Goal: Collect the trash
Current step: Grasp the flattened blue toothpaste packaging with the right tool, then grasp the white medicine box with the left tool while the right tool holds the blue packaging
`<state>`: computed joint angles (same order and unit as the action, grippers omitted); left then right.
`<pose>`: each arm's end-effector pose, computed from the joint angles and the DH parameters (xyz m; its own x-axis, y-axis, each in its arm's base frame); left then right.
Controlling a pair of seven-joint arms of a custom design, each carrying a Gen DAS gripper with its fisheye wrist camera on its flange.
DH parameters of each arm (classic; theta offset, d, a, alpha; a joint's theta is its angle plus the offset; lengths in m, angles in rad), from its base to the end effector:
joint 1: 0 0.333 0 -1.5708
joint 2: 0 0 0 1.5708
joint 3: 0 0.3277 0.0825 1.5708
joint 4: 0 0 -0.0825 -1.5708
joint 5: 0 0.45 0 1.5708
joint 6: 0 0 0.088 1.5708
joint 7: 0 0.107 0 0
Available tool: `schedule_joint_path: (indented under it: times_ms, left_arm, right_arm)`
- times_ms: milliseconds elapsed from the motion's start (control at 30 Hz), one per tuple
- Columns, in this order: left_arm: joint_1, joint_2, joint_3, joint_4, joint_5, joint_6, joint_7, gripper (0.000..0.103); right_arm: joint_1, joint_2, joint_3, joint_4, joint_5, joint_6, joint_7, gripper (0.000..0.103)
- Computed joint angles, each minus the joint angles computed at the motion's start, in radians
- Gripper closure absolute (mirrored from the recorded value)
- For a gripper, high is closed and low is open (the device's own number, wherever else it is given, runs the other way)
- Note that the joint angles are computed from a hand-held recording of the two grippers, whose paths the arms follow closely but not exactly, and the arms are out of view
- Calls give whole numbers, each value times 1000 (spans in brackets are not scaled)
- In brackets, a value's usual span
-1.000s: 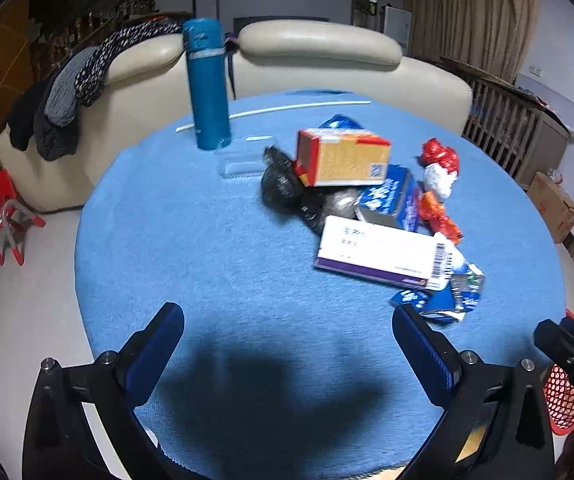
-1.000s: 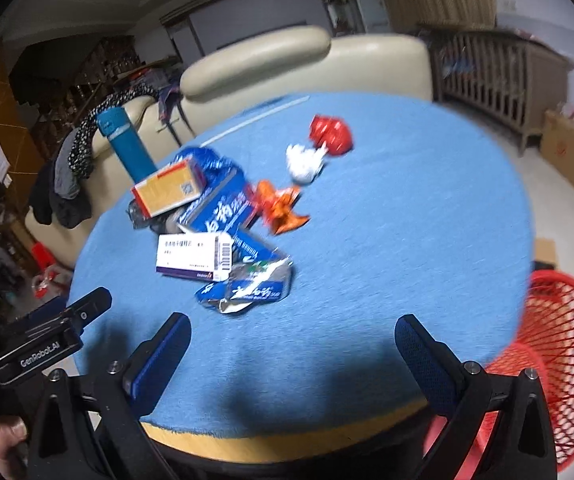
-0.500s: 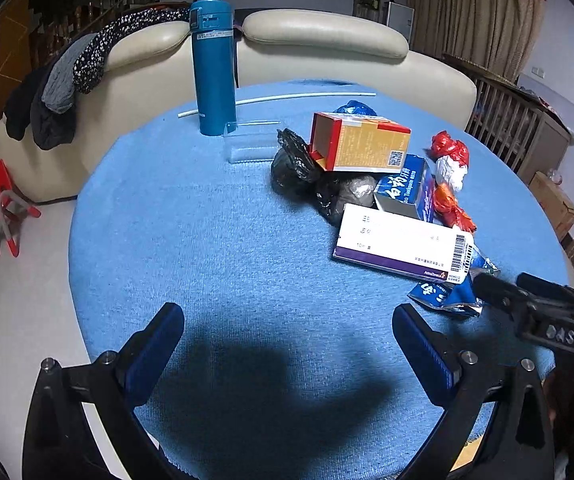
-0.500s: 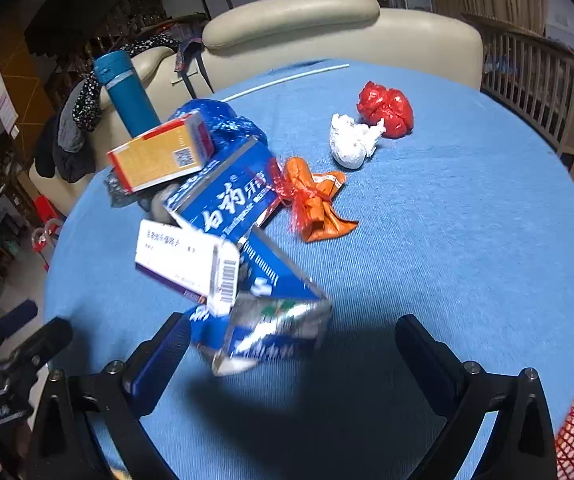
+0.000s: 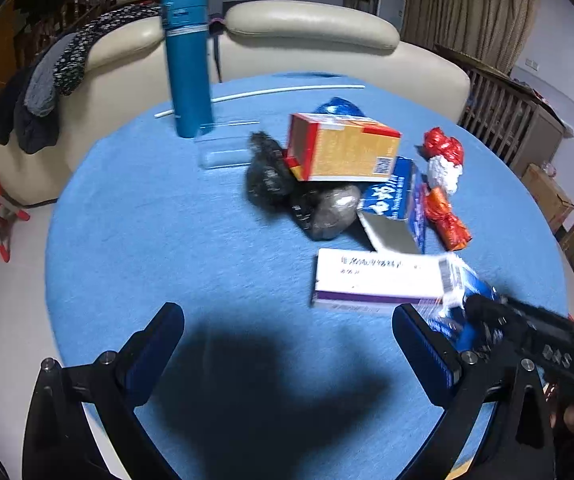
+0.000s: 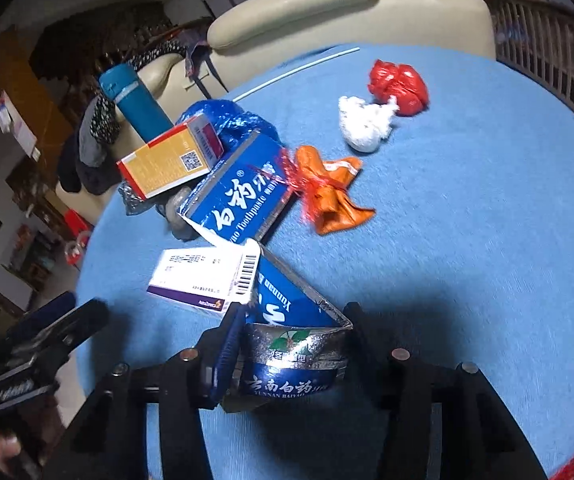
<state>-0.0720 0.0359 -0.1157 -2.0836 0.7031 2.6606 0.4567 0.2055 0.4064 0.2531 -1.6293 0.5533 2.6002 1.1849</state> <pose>0.6334 -0.1386 0.4413 0.3543 -0.9331 0.0617 -0.7021 -0.3090 -0.6415 0.7092 0.3098 0.4348 0.4669 -0.8035 -0.3694 -0.8000 -0.2058 -0.5636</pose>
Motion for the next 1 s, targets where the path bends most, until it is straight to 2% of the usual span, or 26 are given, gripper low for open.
schedule_joint_path:
  times_ms: [100,167,267,400,567,667,700,800,867,933,1000]
  left_arm:
    - [0,43,3,44,-37,10,81,0]
    - [1,85,2,90,-117,1,222,0]
    - [-7,127,8,144,-226,-33,365,0]
    - [-22,157,10,179,-351,-14,448,0]
    - [-51,204,42,233,-369,-46,474,0]
    - [-35,228,28,265,-436,-34,604,0]
    - [-23,247,13,294,-474,-59,694,0]
    - [-20,294,3,358,-528,-99,864,0]
    - [3,332,-19,408,-613,-163,998,0]
    - [28,338,-34,417,-715,-180,1083,0]
    - [38,331,-34,419,-786,-232,1118,0]
  right_arm:
    - [-33,-35,13,-48,68,8,-33,50]
    - [-43,-49,9,-66,106,11,-44,50]
    - [-56,-63,1,-84,160,14,-58,50]
    - [-63,-74,-4,-103,220,17,-90,50]
    - [-62,-77,-13,-103,250,0,-122,50]
    - [-58,-76,-19,-103,262,-3,-134,50]
    - [-57,-76,-20,-102,264,-5,-135,50]
    - [-54,-74,-23,-100,271,-6,-138,50]
    - [-52,-75,-26,-100,269,-9,-138,50]
    - [-54,-75,-27,-101,273,-13,-142,50]
    - [-54,-75,-28,-99,276,-19,-143,50]
